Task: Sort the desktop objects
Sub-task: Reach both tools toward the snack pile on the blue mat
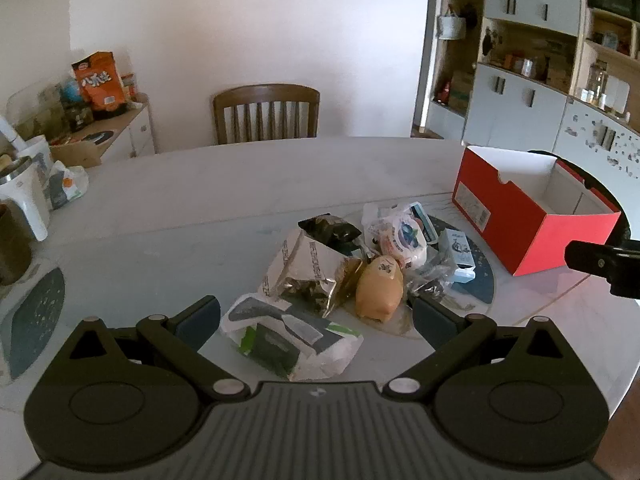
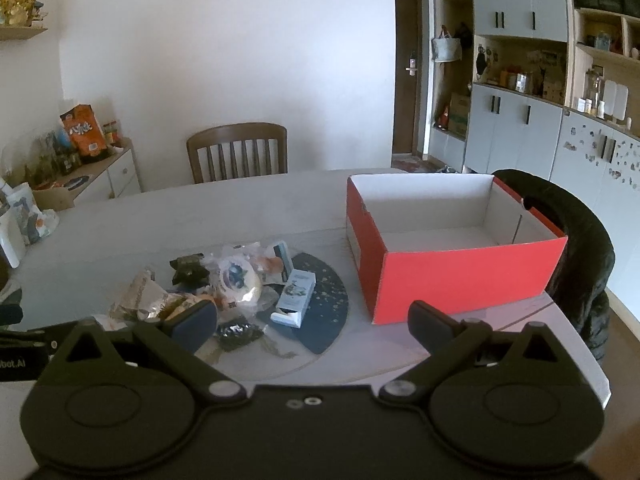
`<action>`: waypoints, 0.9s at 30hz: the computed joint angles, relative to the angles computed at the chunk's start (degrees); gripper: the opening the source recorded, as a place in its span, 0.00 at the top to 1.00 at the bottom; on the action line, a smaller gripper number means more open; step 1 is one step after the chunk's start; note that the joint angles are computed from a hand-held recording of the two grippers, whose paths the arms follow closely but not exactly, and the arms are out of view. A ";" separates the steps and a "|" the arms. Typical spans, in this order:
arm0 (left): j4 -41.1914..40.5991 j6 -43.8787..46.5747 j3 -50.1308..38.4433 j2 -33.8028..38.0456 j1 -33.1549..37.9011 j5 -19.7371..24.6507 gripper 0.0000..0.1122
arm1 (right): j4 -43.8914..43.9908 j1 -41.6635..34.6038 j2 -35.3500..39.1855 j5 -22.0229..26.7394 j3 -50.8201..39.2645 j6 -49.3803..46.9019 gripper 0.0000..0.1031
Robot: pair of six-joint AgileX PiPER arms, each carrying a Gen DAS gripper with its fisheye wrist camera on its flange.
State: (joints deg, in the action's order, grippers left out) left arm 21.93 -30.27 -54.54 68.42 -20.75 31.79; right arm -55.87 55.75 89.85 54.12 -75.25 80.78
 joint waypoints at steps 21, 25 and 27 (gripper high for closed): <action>-28.47 34.24 -1.01 5.40 13.05 -4.99 0.08 | 7.64 -2.54 9.96 1.80 -11.24 -6.39 0.05; -25.01 31.75 -2.84 8.05 11.95 -3.76 0.08 | 11.05 -5.17 11.49 -1.05 -12.54 -11.67 0.06; -23.69 29.53 -4.61 9.73 11.60 -1.60 0.08 | 13.93 -6.87 12.32 -1.89 -13.56 -15.16 0.08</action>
State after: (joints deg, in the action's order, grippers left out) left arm -1.76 -0.74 -59.15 78.15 -9.15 30.19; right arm -41.94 48.88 102.18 52.23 -88.80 65.61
